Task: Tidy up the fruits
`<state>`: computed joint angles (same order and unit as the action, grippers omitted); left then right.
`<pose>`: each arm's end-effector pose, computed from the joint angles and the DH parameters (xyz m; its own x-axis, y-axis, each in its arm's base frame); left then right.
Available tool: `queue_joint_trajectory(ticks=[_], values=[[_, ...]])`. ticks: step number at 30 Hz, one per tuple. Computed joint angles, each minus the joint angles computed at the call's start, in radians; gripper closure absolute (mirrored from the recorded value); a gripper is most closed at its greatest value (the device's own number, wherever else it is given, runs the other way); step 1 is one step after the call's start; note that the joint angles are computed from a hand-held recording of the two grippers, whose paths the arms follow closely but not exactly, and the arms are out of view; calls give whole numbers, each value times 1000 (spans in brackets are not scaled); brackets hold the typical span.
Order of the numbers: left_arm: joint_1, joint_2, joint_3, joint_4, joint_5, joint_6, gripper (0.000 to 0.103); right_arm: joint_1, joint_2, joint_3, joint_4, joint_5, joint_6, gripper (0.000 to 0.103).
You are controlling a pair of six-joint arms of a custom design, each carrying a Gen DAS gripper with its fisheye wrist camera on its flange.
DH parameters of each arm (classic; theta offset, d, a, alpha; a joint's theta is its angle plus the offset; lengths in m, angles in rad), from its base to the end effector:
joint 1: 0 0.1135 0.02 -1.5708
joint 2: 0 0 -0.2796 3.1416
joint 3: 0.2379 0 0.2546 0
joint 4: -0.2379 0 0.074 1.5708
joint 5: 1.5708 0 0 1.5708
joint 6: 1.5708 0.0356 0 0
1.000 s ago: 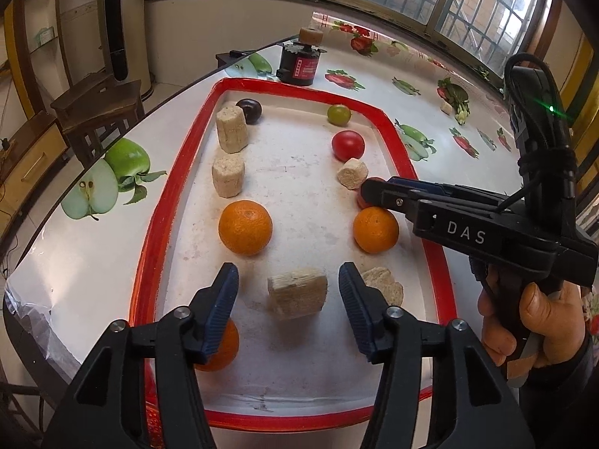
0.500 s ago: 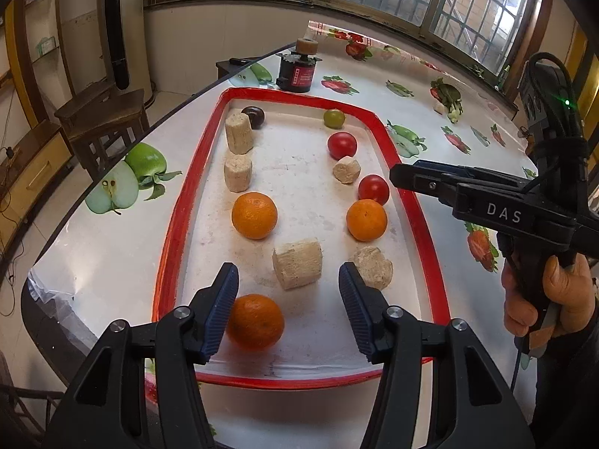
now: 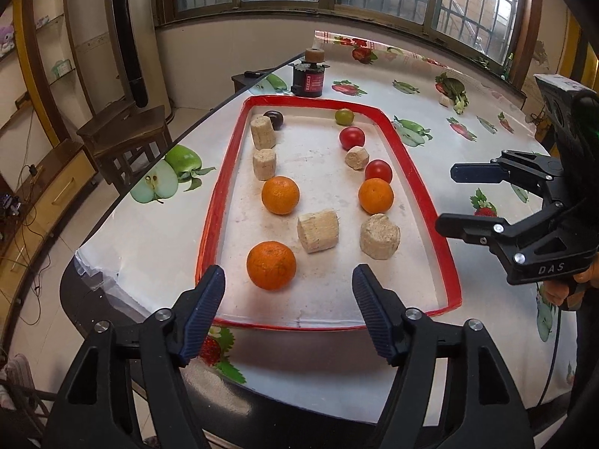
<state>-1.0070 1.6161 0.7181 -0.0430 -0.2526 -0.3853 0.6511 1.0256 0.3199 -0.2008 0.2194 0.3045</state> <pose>0.1666 -0.2468 0.1490 -0.6782 0.3918 -0.6217 0.5232 0.8515 -0.0342 0.1394 0.0964 0.1521 -0.7428 -0.1981 -0.6395 -0.2747 0.9613 0.0214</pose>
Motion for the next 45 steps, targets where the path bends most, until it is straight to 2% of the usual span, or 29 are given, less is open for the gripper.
queue_joint_trajectory(ticks=[2,9,19,22,39,45], values=[[-9,-16,-11,-5,-26,-4,29,64,-22,1,-35,43,-2,24],[-44,-61,-45,-31,-105,-21,29,199,-79,9,-126,88,-6,22],[-65,-112,-93,-35,-137,-31,26,354,-108,5,-184,143,39,21],[-74,-127,-105,-36,-141,-42,22,407,-113,0,-203,170,65,17],[-116,-195,-154,-17,-184,-54,22,550,-134,-7,-285,281,186,17],[-121,-208,-155,-31,-206,-62,22,571,-125,-6,-275,296,209,17]])
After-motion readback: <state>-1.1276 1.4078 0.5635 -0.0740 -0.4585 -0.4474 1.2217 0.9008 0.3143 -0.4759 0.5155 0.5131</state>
